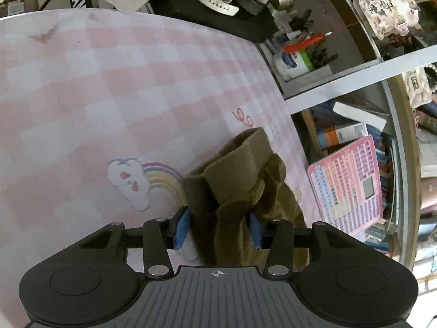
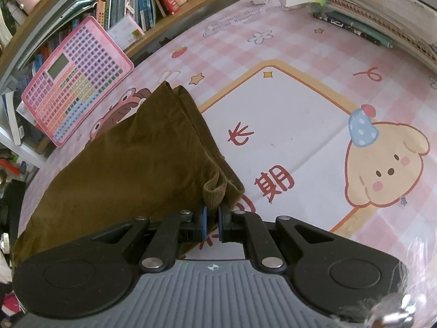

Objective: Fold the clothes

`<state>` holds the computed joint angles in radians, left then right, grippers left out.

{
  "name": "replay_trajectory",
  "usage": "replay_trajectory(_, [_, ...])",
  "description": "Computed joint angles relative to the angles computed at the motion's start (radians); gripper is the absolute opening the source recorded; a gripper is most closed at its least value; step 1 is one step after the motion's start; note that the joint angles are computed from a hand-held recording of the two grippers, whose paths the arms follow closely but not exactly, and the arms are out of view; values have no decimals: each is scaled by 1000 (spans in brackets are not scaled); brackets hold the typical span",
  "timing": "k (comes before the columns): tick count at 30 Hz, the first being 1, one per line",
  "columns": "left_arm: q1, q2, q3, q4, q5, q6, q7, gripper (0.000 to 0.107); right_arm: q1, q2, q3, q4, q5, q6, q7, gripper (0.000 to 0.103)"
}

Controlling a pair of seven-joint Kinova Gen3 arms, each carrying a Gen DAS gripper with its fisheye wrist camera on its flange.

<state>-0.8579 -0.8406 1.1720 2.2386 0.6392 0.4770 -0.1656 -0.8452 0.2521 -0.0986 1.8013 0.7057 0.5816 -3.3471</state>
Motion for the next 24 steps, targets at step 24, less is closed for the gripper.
replay_trajectory(24, [96,15,-36,79,-35,-66,-177,22,-69,50,-10,-45,135,108,-31,6])
